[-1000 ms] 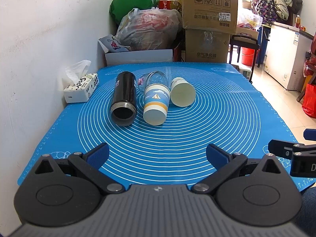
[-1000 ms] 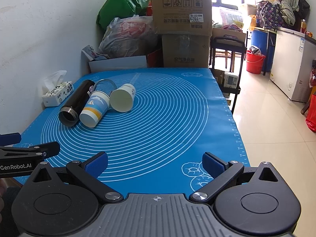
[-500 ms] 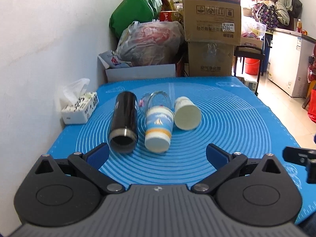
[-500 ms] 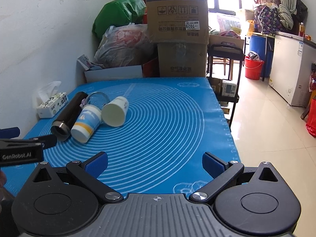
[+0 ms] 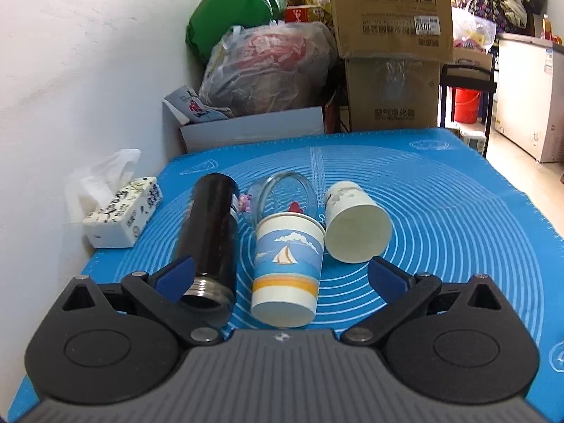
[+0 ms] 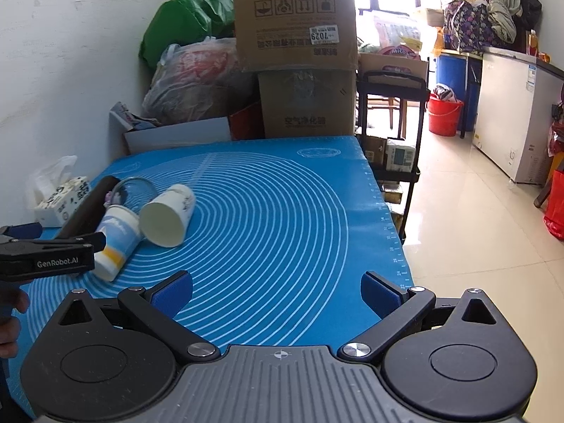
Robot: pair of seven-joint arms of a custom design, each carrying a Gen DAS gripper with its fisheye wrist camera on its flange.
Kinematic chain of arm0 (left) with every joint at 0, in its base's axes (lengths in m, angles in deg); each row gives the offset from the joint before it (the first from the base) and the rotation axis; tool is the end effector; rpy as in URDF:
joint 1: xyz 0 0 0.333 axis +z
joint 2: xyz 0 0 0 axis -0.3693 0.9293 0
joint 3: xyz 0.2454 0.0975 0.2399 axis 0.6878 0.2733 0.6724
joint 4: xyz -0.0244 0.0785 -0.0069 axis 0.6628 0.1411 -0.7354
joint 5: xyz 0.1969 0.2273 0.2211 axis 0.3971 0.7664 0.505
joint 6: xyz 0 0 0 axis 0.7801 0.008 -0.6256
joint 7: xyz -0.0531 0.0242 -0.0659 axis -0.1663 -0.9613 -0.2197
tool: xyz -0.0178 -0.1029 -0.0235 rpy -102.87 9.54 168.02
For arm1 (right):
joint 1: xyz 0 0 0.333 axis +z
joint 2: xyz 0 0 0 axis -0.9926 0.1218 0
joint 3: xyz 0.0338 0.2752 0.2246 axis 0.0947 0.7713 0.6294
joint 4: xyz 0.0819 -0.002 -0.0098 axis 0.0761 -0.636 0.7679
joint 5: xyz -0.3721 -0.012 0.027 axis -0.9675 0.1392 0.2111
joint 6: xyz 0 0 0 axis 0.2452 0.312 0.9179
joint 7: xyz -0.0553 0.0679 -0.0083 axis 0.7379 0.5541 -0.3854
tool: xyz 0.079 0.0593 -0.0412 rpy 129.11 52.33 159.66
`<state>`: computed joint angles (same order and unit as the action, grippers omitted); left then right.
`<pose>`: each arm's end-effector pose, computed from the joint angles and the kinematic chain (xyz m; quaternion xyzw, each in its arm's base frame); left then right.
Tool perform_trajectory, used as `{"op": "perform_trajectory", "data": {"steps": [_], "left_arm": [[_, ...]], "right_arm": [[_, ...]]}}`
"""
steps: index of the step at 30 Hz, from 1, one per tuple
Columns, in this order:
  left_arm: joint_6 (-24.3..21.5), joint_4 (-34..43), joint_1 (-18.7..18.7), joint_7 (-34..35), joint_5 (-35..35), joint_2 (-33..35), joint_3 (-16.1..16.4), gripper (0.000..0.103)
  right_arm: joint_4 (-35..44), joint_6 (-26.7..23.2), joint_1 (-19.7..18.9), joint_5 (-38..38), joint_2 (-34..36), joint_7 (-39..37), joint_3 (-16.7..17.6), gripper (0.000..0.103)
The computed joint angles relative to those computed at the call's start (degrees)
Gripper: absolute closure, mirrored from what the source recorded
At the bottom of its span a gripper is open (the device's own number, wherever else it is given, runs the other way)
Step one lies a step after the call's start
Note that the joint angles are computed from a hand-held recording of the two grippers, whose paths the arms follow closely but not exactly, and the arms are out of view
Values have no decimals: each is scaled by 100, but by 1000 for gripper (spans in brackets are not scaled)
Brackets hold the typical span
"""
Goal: Flip cup upside down
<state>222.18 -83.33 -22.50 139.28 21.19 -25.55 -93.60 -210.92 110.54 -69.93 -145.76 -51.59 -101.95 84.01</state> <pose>0.6308 -0.1264 0.4266 -0.4534 0.7458 -0.3583 0.3313 0.4905 0.1746 0.4433 -0.4861 0.7447 -0.3452 0.3000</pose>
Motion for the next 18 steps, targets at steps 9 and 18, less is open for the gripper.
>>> {"op": "perform_trajectory", "data": {"steps": [9,18], "left_arm": [[-636,831,-889,295,-441,585,686,1],[-1312,1235,-1440,46,-565,792,1331,38]], "right_arm": [[159,296,-139,-77,319,107,-162,1],[144,383,-175,-104,359,198,-213,1]]}}
